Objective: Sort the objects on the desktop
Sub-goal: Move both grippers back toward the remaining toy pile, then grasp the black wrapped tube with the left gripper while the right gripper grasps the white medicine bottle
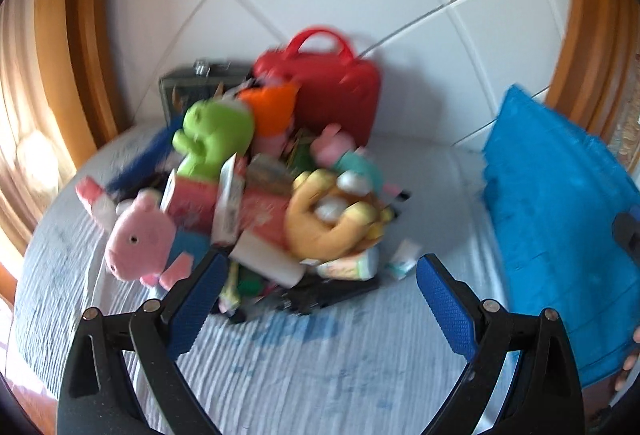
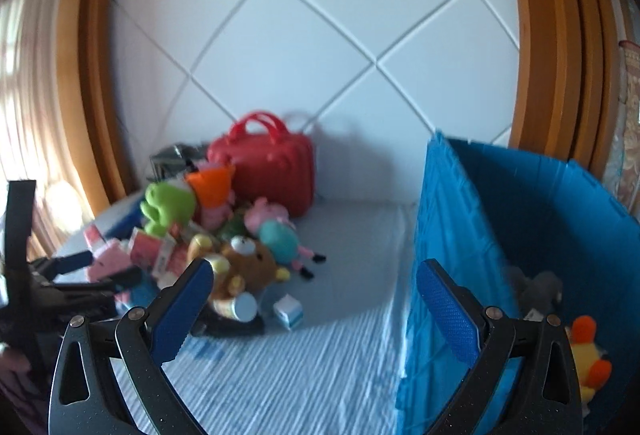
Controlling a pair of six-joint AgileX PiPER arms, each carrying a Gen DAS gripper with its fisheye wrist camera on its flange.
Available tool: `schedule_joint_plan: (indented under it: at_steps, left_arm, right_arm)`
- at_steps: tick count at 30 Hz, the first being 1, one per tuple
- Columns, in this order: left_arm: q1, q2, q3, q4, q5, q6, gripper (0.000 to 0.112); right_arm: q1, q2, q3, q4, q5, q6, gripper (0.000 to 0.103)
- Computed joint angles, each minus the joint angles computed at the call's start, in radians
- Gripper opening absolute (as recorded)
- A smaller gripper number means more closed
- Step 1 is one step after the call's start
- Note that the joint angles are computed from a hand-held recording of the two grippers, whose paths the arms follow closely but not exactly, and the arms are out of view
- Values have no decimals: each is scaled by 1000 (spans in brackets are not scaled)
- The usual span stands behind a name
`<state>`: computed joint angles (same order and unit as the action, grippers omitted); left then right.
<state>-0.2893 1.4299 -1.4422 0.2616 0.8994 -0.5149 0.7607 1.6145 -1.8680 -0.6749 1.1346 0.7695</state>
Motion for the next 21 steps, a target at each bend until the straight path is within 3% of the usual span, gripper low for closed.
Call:
schedule_joint_plan:
  at_steps: [6, 21]
  left_arm:
    - [156, 98, 107, -173, -107, 198, 97]
    - [93, 516, -62, -273, -134, 415, 97]
  right_arm:
    - [-108, 94, 76, 188, -92, -23, 103]
    - [-274, 316, 70, 379, -119, -134, 103]
